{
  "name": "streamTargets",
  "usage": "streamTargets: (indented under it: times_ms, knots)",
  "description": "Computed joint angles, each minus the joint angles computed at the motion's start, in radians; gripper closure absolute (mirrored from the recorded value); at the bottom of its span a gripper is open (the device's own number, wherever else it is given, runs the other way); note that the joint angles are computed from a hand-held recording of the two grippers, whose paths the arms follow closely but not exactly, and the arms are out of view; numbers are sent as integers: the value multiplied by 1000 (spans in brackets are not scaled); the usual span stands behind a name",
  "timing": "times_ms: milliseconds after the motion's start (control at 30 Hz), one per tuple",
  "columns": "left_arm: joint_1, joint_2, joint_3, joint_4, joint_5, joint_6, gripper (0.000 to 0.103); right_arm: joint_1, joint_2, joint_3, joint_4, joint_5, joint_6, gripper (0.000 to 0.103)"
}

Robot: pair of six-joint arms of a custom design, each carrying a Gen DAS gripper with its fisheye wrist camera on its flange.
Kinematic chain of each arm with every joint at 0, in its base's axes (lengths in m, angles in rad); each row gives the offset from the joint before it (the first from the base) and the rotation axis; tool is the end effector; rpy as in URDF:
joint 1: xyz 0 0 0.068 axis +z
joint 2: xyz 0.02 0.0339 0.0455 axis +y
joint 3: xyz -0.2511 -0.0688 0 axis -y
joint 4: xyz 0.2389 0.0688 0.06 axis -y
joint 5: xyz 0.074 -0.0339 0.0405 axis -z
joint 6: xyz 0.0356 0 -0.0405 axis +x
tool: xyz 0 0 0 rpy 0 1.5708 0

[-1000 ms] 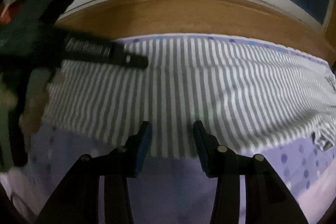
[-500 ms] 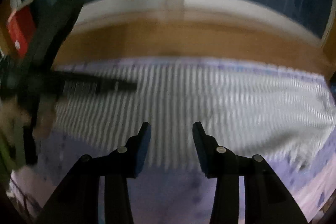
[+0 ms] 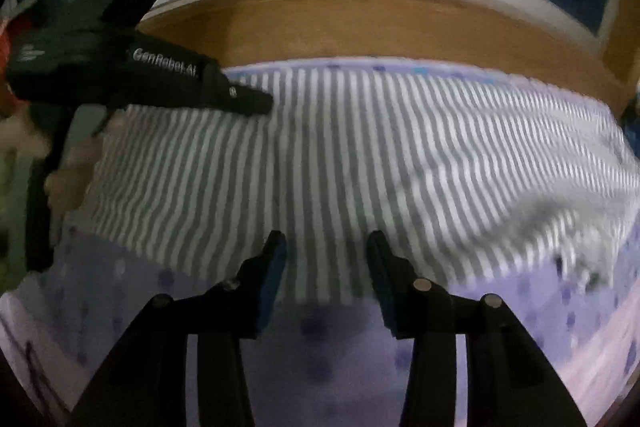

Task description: Fold clothes

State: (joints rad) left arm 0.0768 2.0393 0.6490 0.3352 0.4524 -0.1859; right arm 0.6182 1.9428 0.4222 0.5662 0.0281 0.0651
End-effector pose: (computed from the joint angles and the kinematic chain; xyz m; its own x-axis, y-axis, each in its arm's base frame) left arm 0.2879 0.0065 0.0211 -0.8794 -0.2344 -0.4144 -0.0169 0.8852 -0.4649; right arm 0.2015 0.1421 0.0224 -0.7004 -0.4183 -0.5784 -0.5216 0.8530 0.0147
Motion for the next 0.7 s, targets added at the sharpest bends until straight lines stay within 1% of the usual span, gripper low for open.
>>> streamTargets:
  times_ms: [67,133,200,233,300,333,367,467,567,633,700]
  knots:
    - [-2,-3,-4,4,-2,-3,90,6,-29,-50,20,16,-11,62]
    - [1,-17,-15,1,-4,-7,90,14,-49,-52,-5,23,-6,62]
    - [19,-76,-73,1,-5,6,89,9,-57,-40,-41,20,-3,62]
    - [32,-111,-114,8,-9,22,88,8,-74,-17,-92,19,6,62]
    - [62,-181,-195,21,-11,53,84,0,-180,-17,-173,-10,31,62]
    - [85,-207,-238,35,1,60,81,-6,-212,-23,-158,-31,45,62]
    - [109,-223,-275,46,9,66,80,-6,-220,-14,-149,-37,57,61]
    - [164,-215,-340,100,16,74,80,0,-149,68,-162,-39,67,61]
    - [232,-191,-371,140,69,101,81,19,-35,131,-176,-14,69,61]
    - [250,-180,-374,148,85,106,81,19,-5,72,-52,5,38,60]
    - [241,-182,-372,146,74,96,81,10,-40,-14,3,4,5,60]
